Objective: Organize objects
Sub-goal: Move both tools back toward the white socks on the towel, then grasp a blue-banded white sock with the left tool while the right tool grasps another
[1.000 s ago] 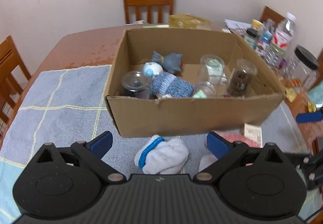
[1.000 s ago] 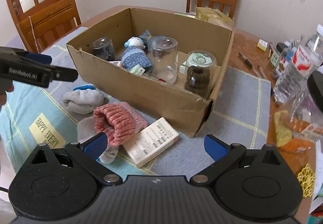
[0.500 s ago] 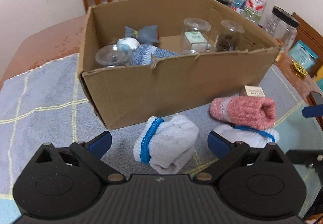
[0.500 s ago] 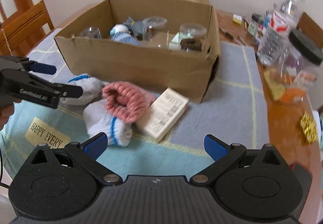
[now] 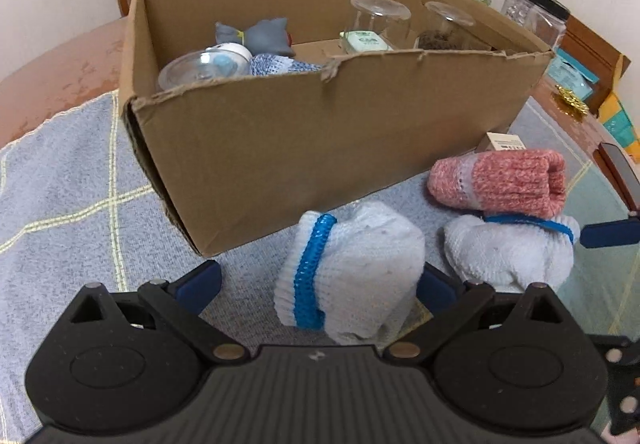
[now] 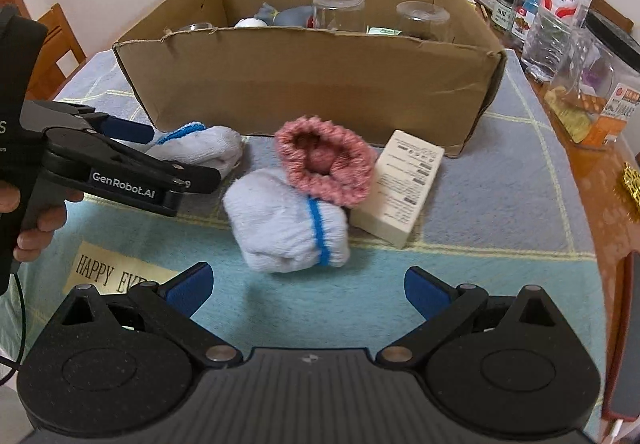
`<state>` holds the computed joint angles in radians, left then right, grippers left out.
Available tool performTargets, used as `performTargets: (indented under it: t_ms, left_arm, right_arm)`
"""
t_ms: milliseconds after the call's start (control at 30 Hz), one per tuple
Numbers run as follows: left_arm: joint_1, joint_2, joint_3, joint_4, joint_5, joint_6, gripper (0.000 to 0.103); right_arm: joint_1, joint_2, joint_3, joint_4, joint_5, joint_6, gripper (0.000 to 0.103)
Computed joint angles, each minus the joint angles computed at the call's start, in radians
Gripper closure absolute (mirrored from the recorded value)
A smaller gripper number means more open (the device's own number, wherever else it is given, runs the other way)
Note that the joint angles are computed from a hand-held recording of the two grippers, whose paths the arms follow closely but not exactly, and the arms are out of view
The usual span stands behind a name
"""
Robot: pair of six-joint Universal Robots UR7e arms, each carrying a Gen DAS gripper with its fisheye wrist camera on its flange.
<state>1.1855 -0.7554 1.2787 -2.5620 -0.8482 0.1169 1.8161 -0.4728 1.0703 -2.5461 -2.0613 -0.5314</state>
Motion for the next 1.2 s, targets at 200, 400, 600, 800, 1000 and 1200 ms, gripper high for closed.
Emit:
performTargets:
  t_ms: [200, 400, 600, 800, 1000, 1200]
  left_arm:
    - [0.006, -0.012, 0.008, -0.016, -0.007, 0.062, 0.002]
    - [0.010, -0.023, 0.016, -0.015, -0.011, 0.084, 0.002]
    - [0.013, -0.021, 0.009, -0.002, -0.014, 0.074, 0.001]
    - [0.006, -0.013, 0.010, -0.005, 0.014, 0.119, 0.001]
    - [0.006, -0.001, 0.005, 0.003, 0.029, 0.125, 0.001]
    - [0.006, -0.002, 0.017, -0.013, 0.015, 0.128, 0.001]
  right_arm:
    - [0.013, 0.047, -0.013, -0.086, -0.052, -0.002, 0.000]
    - [0.024, 0.107, -0.060, -0.142, -0.098, 0.015, 0.000]
    - [0.029, 0.152, -0.104, -0.196, -0.136, 0.020, 0.000]
    - [0.010, 0.105, -0.061, -0.184, -0.130, 0.063, 0.000]
    - [-0.014, 0.044, 0.014, -0.162, -0.122, 0.110, 0.000]
    - [-0.019, 0.036, 0.046, -0.203, -0.117, 0.027, 0.000]
